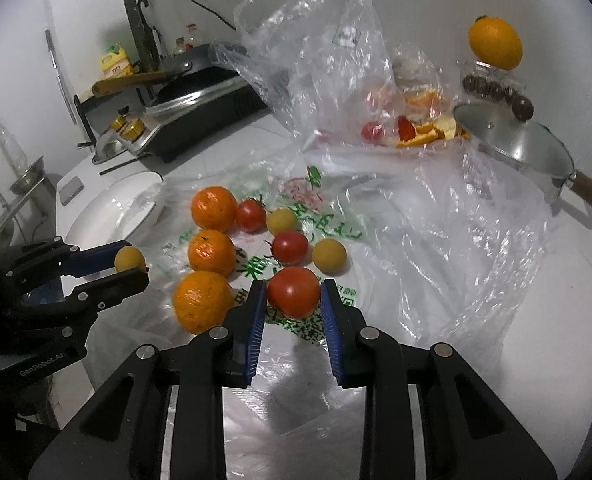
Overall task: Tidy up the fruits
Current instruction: 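Carry the yellow fruit and red tomato in both tools over the white plate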
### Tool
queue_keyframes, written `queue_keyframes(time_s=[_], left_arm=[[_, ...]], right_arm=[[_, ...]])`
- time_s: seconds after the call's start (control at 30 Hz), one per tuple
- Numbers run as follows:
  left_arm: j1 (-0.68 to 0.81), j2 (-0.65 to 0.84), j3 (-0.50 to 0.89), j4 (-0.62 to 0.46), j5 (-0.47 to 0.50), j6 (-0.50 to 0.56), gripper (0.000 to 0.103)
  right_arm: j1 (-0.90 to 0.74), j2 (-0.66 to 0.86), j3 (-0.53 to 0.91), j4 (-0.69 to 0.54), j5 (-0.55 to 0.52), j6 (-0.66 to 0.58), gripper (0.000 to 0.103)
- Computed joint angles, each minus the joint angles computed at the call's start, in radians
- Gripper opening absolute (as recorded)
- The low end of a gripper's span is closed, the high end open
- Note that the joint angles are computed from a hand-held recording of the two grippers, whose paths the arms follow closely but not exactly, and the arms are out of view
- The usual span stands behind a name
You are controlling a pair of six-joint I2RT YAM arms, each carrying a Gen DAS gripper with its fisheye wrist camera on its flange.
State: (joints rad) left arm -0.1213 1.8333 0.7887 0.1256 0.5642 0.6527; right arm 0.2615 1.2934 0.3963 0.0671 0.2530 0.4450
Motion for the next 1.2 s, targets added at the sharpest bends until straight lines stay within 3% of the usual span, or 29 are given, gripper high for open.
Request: queue_keyframes(time_s=[0.37,1.2], left_arm=[[0.1,-0.069,-0.006,-0.05,0.089,0.04,0.029],[0.34,0.042,0.179,-0.157,0.221,0.129,0.029]], right_arm=[[0.127,-0.04,0.081,-0.105,0.097,0.034,0.03],[0.294,0.233,0.386,-0.153,0.175,0.037,0.03]])
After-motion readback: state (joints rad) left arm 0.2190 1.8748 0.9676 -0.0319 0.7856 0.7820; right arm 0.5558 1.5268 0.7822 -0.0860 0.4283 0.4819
